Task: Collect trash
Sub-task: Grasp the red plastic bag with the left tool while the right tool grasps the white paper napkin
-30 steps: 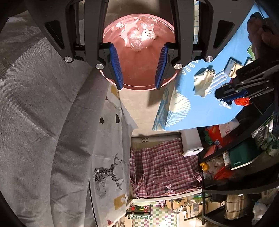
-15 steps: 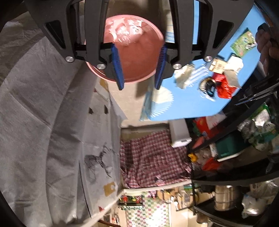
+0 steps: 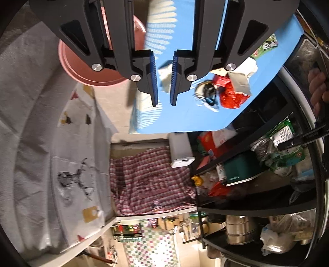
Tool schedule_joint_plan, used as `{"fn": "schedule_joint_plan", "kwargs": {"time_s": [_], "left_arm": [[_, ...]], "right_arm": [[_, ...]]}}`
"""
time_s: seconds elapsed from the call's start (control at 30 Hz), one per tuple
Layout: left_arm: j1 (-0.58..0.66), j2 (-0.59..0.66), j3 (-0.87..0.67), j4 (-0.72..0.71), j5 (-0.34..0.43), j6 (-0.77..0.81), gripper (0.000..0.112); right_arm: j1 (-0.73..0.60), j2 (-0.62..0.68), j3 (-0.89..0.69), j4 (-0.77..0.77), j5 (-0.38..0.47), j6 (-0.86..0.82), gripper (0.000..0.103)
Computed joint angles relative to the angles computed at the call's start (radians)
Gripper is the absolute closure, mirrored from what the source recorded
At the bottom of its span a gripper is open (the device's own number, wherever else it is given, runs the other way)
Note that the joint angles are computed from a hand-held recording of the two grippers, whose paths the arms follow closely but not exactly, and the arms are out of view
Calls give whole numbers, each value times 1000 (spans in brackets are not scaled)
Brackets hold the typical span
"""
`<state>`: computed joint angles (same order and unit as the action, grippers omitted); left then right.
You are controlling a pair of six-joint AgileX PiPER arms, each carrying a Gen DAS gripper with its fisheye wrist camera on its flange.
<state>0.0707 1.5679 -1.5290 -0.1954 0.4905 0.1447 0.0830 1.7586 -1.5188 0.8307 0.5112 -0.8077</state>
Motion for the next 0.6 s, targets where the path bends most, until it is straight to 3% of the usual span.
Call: {"fn": "schedule_joint_plan", "kwargs": {"time_s": [0.17, 0.37, 0.6], "left_arm": [[129, 26, 76, -211, -56, 130, 101], [180, 122, 47, -204, -37, 94, 101], [187, 229, -17, -188, -21, 96, 101]], "right_arm": [[42, 46, -27, -9, -13, 10, 91], [78, 126, -69, -30, -36, 43, 91], [106, 231, -157, -112, 2, 124, 89]]}}
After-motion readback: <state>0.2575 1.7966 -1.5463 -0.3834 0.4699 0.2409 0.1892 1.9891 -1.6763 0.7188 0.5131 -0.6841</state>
